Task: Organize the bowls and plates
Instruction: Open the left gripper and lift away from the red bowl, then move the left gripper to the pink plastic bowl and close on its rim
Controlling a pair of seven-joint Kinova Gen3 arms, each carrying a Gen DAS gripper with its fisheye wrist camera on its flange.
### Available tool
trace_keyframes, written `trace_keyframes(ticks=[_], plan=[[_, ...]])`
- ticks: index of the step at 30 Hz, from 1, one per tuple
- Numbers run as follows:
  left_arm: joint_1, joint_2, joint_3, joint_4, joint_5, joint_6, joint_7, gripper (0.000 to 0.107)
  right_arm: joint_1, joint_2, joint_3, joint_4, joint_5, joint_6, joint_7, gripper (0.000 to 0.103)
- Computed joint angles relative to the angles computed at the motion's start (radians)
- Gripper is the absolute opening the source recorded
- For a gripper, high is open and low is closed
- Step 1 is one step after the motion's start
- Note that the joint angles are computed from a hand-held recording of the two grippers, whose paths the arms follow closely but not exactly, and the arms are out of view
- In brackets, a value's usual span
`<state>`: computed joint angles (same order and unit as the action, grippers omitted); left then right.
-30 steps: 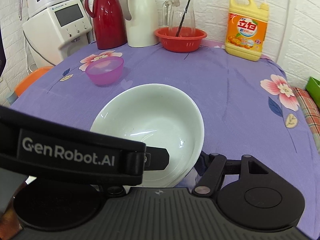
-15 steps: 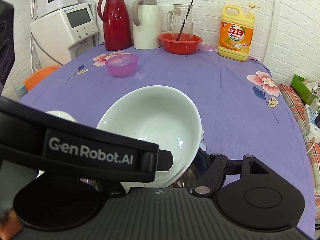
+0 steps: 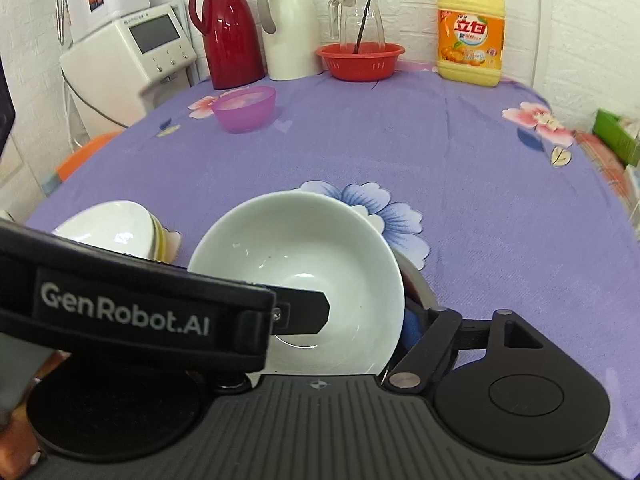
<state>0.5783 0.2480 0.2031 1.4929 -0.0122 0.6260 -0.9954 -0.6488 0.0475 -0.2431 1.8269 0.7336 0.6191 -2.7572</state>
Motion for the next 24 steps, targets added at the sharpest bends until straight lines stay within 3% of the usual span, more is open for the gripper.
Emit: trace_keyframes(ticks=[7,16,20,24], plan=[[-0.001,-0.07,-0.009,0.046,-0.051,-0.068,0.005,0.087,-0.001,-0.046,-0.028,0.028,0.135,0.021,-0.137,0.103],[-0.059,-0.1,-0.022,0.07,-0.092,-0.065,-0.001,0.093,0.026,-0.061,-0.063,0.034,0.227,0.049,-0.19,0.103],[-0.067,-0.062,-0.032,0.049,-0.105,-0.061,0.036,0.093,0.044,-0.023,-0.025,0.004,0.21,0.037,-0.218,0.103],[-0.044,0.003,-0.037,-0.004,-0.132,-0.05,0.054,0.093,0.04,0.026,0.006,-0.04,0.157,0.038,-0.166,0.103]])
